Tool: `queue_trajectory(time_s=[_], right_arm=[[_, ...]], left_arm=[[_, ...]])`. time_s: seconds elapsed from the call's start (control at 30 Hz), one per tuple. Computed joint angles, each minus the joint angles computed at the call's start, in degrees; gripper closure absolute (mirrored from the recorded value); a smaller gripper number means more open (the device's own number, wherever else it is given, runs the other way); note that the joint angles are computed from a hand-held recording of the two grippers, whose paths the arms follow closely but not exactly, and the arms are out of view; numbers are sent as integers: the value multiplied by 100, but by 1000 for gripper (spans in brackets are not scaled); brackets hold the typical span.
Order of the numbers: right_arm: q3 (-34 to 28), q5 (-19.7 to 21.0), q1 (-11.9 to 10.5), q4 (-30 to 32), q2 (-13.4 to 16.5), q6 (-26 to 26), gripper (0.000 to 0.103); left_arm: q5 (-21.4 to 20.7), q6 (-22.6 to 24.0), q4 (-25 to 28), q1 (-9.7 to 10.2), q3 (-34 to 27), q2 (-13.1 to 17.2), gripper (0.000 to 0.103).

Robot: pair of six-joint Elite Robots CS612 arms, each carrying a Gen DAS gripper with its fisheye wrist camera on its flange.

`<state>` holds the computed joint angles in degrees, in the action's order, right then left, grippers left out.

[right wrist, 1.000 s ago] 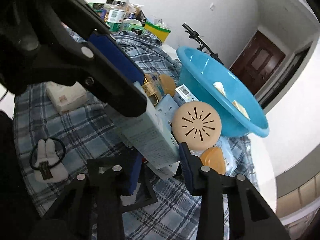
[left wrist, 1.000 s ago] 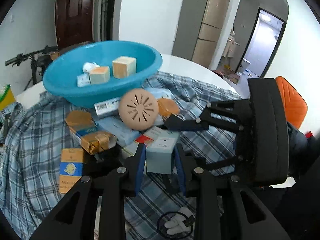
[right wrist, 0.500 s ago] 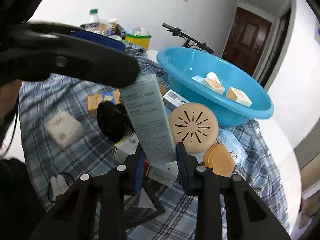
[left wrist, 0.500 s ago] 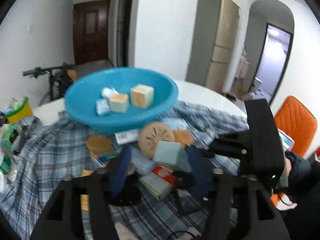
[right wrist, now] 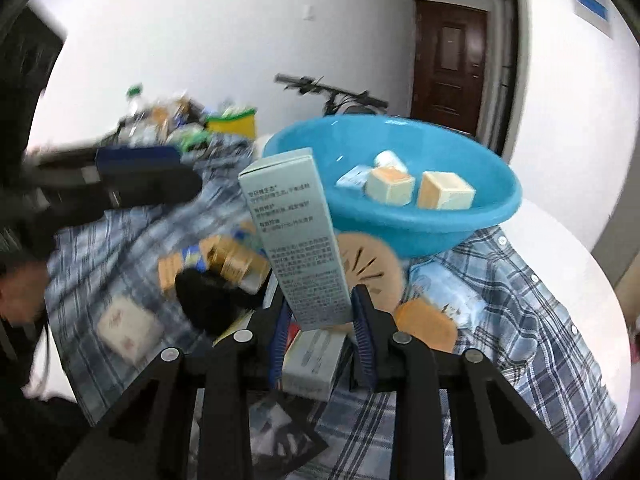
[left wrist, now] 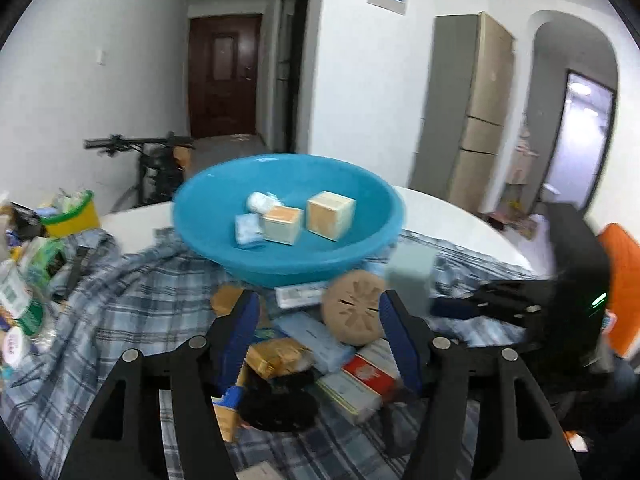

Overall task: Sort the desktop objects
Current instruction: 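Carry the mint box and white box over the blue basin with both tools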

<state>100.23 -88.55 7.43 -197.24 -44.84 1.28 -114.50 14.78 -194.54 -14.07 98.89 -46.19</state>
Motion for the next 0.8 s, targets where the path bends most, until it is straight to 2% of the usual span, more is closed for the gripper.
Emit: queue_trajectory(time_s=[0.07, 0.13, 0.17, 0.23, 0.3, 0.4, 0.5, 0.57, 0.6, 0.77, 0.8], right_arm=[[-31, -238, 8, -160, 10, 370, 74], [-62, -542, 35, -305, 18, 684, 74], [-78, -669, 55, -356, 22, 767, 74], [-121, -914, 106, -391, 23, 797, 74], [-163, -1072, 149, -362, 13, 801, 74], [-194, -922, 126, -261, -27, 856, 74], [-266, -478, 10, 10, -79, 1026, 74], [-337, -472, -22, 102, -87, 982, 74], [-367, -482, -27, 129, -87, 930, 74], [-636, -302, -139, 431, -45, 787, 74], [-700, -271, -162, 505, -27, 759, 74]], left_arm=[[593, -111, -494, -118, 67, 33, 38], [831, -338, -809, -174, 71, 77, 38], [871, -435, -904, -183, 72, 93, 38], [942, -537, -1013, -217, 53, 134, 28], [963, -524, -933, -244, 14, 165, 27], [1004, -484, -767, -278, -48, 198, 27], [990, -538, -635, -276, -118, 207, 28], [892, -470, -420, -264, -208, 201, 43], [851, -427, -268, -260, -266, 199, 55], [556, -313, 276, -228, -619, 273, 65], [517, -276, 360, -228, -684, 288, 70]])
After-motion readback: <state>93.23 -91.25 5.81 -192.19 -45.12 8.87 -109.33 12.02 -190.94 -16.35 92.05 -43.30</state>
